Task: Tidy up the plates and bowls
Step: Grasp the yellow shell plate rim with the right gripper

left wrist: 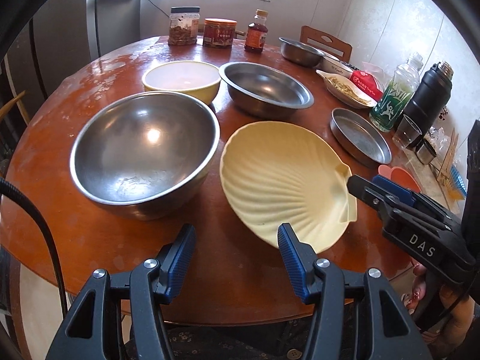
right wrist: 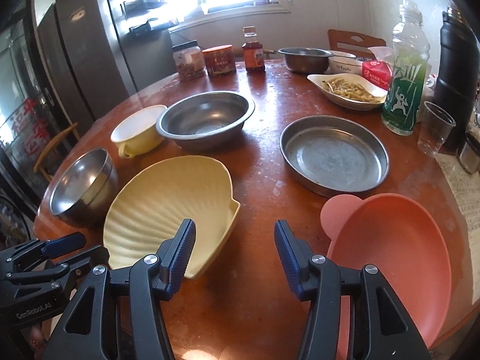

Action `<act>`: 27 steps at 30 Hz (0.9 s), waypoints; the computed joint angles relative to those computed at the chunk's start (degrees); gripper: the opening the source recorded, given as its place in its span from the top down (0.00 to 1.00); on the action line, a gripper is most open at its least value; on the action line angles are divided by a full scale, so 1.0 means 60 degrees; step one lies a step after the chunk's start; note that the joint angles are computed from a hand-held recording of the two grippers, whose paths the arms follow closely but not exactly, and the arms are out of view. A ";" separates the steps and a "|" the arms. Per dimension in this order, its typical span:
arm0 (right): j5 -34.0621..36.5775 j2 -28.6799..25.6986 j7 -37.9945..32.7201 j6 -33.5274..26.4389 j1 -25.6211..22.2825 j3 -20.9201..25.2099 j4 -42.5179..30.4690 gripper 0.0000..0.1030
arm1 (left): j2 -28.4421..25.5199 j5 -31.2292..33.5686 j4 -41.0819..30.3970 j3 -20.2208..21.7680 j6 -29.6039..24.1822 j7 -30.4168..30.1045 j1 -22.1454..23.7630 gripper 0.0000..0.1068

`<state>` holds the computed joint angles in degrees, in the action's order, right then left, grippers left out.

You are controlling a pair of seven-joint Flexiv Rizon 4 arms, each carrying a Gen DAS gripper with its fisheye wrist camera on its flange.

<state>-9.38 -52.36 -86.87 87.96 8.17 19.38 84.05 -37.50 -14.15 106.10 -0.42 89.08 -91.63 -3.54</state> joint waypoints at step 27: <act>0.0301 -0.0458 -0.0605 -0.0146 0.0150 0.0086 -0.0647 0.79 | -0.0632 -0.0540 -0.0330 -0.2029 0.0462 0.0700 0.1355 0.51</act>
